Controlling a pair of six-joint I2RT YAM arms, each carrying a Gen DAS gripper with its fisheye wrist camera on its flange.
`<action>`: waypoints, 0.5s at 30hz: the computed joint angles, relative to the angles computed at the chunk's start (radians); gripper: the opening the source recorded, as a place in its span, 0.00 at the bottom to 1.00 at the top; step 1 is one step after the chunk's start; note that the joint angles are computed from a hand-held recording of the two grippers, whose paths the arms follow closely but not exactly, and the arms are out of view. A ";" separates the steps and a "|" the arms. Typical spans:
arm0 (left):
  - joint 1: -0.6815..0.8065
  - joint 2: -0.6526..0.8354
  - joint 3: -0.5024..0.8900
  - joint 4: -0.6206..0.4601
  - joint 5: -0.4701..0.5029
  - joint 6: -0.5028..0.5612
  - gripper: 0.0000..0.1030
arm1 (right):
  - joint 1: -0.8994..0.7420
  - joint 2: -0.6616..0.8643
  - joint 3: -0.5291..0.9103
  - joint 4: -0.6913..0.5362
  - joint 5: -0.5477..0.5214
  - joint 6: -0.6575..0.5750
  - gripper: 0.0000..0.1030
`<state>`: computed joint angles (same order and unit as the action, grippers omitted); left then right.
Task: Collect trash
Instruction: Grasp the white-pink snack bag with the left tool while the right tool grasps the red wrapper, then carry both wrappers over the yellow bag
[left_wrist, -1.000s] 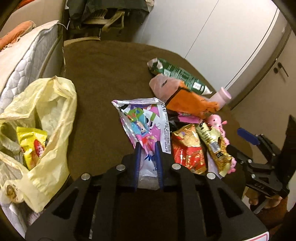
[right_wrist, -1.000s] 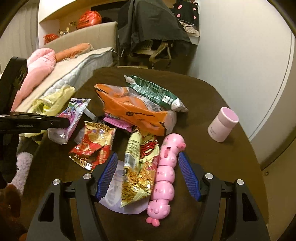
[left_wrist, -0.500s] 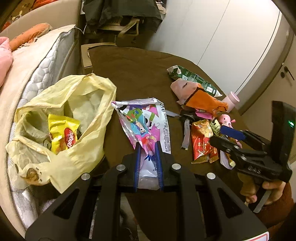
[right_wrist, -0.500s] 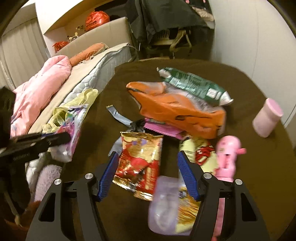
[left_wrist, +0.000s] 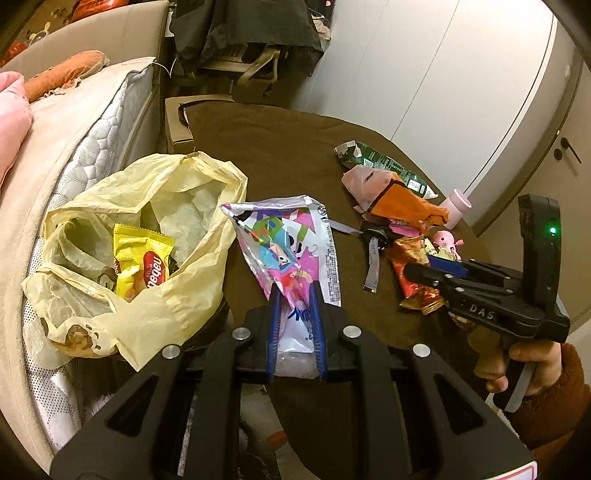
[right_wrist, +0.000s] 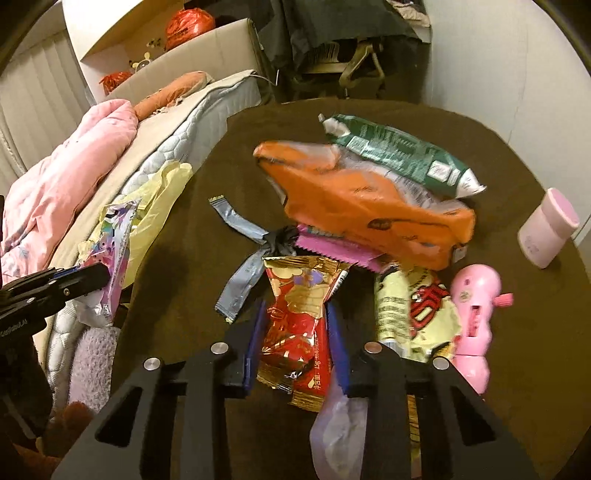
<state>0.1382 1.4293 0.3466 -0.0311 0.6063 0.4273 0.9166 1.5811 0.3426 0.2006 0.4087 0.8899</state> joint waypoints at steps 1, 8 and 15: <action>0.004 0.000 0.001 -0.003 0.003 0.003 0.15 | 0.002 -0.023 -0.009 -0.008 0.005 0.000 0.28; 0.020 -0.025 0.002 -0.033 0.022 0.013 0.15 | 0.033 -0.158 -0.033 -0.109 0.061 0.006 0.26; 0.010 -0.091 -0.002 -0.073 0.031 -0.005 0.15 | 0.098 -0.261 -0.012 -0.239 0.154 0.023 0.26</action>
